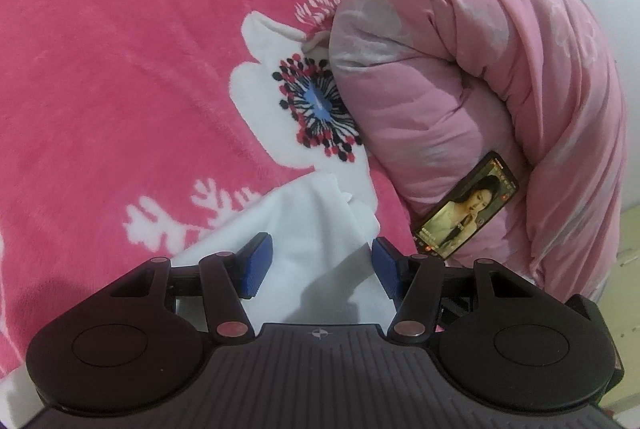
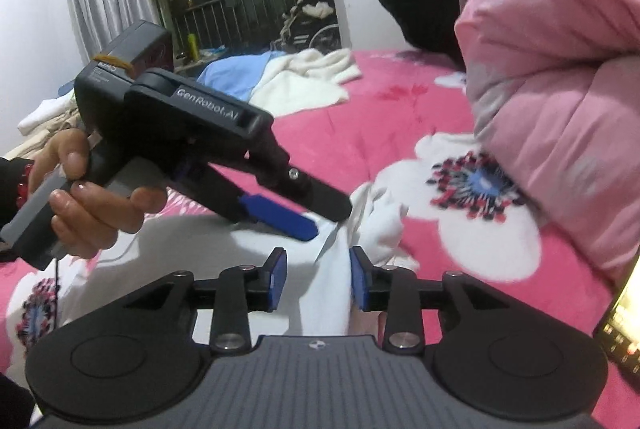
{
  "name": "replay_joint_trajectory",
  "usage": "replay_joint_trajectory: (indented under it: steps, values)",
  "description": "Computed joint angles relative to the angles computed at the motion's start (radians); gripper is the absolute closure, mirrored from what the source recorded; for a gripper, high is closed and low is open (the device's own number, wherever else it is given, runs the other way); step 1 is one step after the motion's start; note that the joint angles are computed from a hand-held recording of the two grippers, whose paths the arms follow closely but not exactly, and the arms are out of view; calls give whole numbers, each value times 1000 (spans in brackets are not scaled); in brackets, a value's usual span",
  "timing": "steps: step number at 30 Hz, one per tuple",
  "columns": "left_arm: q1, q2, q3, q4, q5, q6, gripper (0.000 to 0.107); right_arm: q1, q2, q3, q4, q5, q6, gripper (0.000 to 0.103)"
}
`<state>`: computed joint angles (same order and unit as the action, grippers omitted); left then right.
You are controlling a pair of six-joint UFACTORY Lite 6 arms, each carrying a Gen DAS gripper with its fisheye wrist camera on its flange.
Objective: Fold clothes
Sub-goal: 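Move both tools to the white cloth edge beside the pink comforter, then close both tools on the white cloth edge side by side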
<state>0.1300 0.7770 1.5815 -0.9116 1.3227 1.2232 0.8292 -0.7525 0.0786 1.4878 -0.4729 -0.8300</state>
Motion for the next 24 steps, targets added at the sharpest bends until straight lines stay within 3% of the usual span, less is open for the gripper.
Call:
replay_joint_trajectory:
  steps: [4, 7, 10, 15, 19, 24]
  values:
    - [-6, -37, -27, 5, -13, 9, 49, -32, -137, -41, 154, 86, -160, 71]
    - [-14, -71, -42, 20, -11, 10, 48, 30, -193, -51, 248, 48, -254, 84]
    - [-20, -127, -94, 19, -30, 31, 48, 75, -158, -37, 202, 14, -198, 89]
    - [-49, -242, -224, 9, -132, 106, 52, 108, -145, -32, 132, 0, -130, 89]
    - [-63, -296, -289, 8, -210, 159, 67, 130, -156, -36, 111, -13, -110, 89]
    - [-54, -279, -272, 6, -212, 137, 82, 129, -172, -45, 82, -2, -82, 86]
